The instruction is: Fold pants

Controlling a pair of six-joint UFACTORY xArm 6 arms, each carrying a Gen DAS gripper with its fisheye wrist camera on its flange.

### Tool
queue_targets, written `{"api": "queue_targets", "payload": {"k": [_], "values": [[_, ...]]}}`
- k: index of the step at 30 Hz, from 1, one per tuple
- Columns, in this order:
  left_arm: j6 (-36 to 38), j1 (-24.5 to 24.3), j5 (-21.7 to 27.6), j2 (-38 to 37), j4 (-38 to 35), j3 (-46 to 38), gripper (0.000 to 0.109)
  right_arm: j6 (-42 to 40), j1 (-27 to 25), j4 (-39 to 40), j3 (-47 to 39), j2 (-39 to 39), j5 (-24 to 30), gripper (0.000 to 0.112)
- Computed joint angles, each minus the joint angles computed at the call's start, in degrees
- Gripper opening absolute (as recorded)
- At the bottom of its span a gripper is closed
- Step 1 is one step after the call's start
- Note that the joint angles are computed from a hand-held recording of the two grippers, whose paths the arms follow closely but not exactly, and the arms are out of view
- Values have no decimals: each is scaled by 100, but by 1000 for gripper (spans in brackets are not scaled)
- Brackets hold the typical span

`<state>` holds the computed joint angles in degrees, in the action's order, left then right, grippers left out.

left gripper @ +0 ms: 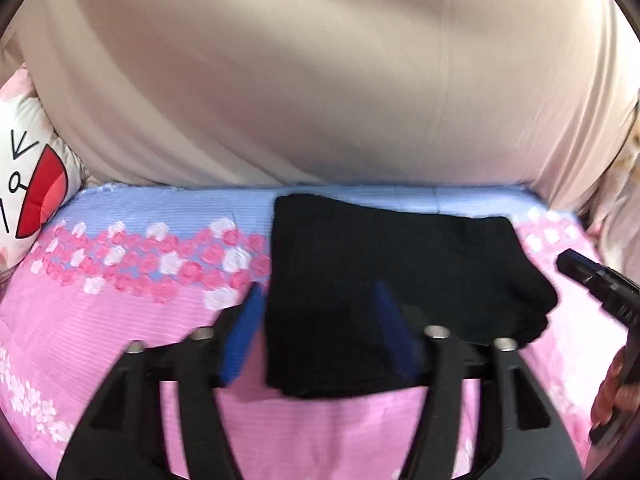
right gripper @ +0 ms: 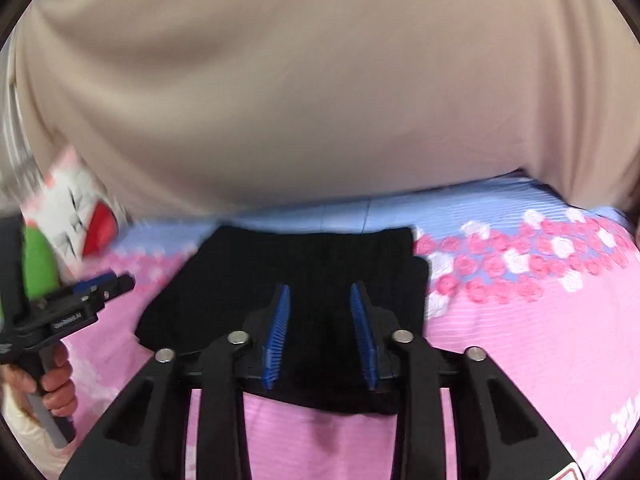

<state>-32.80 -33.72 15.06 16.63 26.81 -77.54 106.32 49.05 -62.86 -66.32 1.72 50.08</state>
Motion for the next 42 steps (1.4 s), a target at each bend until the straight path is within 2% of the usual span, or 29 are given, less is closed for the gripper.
{"api": "queue_targets", "payload": {"k": [2, 3, 4, 5, 8, 10, 11, 12, 14, 16, 18, 19, 20, 24, 26, 29, 33, 35, 42], "values": [[-336, -58, 682, 727, 406, -680, 63, -198, -255, 432, -63, 514, -23, 21], [-398, -46, 732, 948, 411, -772, 65, 62, -297, 325, 75, 584, -57, 20], [-700, 15, 542, 1004, 594, -715, 67, 325, -253, 176, 193, 480, -43, 20], [-1008, 71, 301, 858, 874, -484, 67, 438, -204, 266, 255, 398, 20, 21], [-1136, 38, 373, 397, 1097, -81, 63, 636, 202, 338, 149, 191, 600, 26], [-1488, 33, 314, 15, 1492, 294, 63, 775, 578, 229, 46, 157, 1066, 36], [-1691, 32, 341, -146, 1745, 428, 64, 825, 815, 200, -34, 194, 1378, 49], [-1977, 7, 371, -349, 2098, 613, 64, 870, 968, 173, -63, 213, 1571, 53], [-2325, -42, 405, -729, 2496, 967, 64, 874, 1263, 236, -213, 331, 1981, 53], [-2350, -91, 357, -1017, 2485, 1284, 69, 882, 1457, 353, -311, 344, 2277, 56], [-2627, -130, 326, -1237, 2746, 1517, 75, 1000, 1591, 437, -403, 382, 2425, 62], [-2979, -175, 370, -1375, 3119, 1660, 82, 1074, 1676, 469, -416, 399, 2471, 64], [-3265, -231, 431, -1504, 3427, 1770, 85, 1175, 1744, 513, -385, 435, 2487, 65], [-4110, -359, 485, -1749, 4289, 2106, 91, 1401, 2040, 656, -424, 573, 2658, 65], [-4480, -380, 340, -1842, 4621, 2295, 91, 1571, 2172, 642, -413, 650, 2632, 69], [-4945, -492, 472, -1859, 5031, 2436, 92, 1539, 2211, 712, -467, 757, 2597, 75], [-4873, -479, 382, -1724, 4763, 2525, 92, 1596, 2291, 718, -585, 843, 2825, 82], [-4725, -421, 334, -1686, 4490, 2516, 92, 1628, 2260, 809, -560, 822, 2821, 83], [-4651, -252, 12, -1643, 4291, 2565, 92, 1504, 2141, 1079, -592, 856, 2748, 83]]}}
